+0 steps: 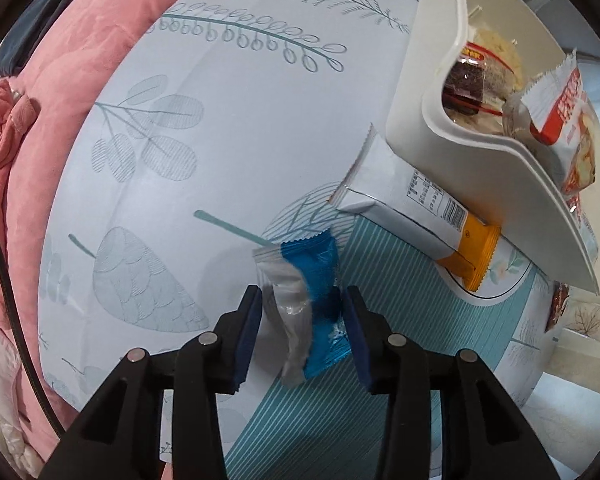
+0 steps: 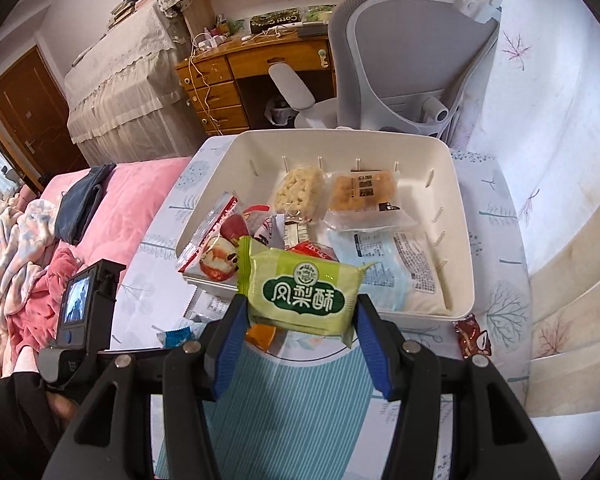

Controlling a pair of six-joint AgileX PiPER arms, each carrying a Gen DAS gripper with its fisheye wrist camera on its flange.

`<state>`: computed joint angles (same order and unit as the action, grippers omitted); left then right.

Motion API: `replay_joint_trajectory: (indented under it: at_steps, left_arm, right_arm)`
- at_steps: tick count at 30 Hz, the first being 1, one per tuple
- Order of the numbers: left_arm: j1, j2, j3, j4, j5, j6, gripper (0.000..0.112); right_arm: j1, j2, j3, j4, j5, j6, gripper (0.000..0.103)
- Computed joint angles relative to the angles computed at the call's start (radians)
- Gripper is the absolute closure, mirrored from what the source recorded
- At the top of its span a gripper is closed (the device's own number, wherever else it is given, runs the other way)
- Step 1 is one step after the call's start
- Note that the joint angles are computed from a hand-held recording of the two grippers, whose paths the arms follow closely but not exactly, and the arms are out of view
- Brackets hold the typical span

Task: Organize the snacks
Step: 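Lower the pineapple cake into the white tray and open the right tool while the left tool carries the candy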

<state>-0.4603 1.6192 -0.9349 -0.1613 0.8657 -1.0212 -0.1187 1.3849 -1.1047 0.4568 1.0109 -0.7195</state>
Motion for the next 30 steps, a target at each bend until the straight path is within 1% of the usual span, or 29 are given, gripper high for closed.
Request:
replay_joint_trajectory:
  at_steps: [1,2,3,4,9,13,15,19,21,23,26,30]
  left_arm:
    - [0.0,0.008,-0.007,-0.003,0.005,0.008,0.074]
    - [-0.002,0.011,-0.01,-0.004,0.004,0.01,0.077]
    - [-0.002,0.011,-0.011,-0.007,0.001,0.014,0.083]
    - [-0.003,0.01,-0.012,-0.012,-0.003,0.021,0.085]
    - [-0.003,0.013,-0.032,0.003,0.04,0.034,0.089]
    - [0.005,0.017,-0.061,-0.006,0.096,0.045,0.091]
    - [0.023,-0.015,-0.052,-0.012,0.111,0.063,0.091]
    - [0.035,-0.082,-0.088,0.022,0.188,0.048,0.091]
    - [0.055,-0.084,-0.146,0.042,0.227,0.05,0.091]
    - [0.075,-0.113,-0.18,0.069,0.263,0.059,0.091]
    - [0.067,-0.118,-0.255,0.114,0.301,0.053,0.091]
    - [0.087,-0.101,-0.368,0.157,0.336,0.1,0.091]
  right_arm:
    - [0.0,0.001,0.0,0.001,0.0,0.0,0.049]
    - [0.0,0.002,0.0,0.001,0.0,0.0,0.049]
    - [0.0,0.002,0.0,0.0,-0.002,0.0,0.049]
    - [0.001,0.003,-0.001,-0.001,-0.003,0.0,0.049]
    - [-0.003,0.013,0.002,0.001,-0.017,0.006,0.049]
    - [-0.007,0.025,0.0,-0.001,-0.029,0.013,0.049]
    - [-0.008,0.03,-0.001,0.0,-0.039,0.017,0.049]
    - [-0.005,0.038,0.002,-0.001,-0.068,0.027,0.049]
    - [-0.004,0.043,0.005,0.0,-0.085,0.032,0.049]
    - [-0.003,0.05,0.005,0.0,-0.102,0.039,0.049]
    - [-0.002,0.066,0.005,0.008,-0.128,0.05,0.048]
    - [0.005,0.085,-0.003,0.013,-0.156,0.073,0.047]
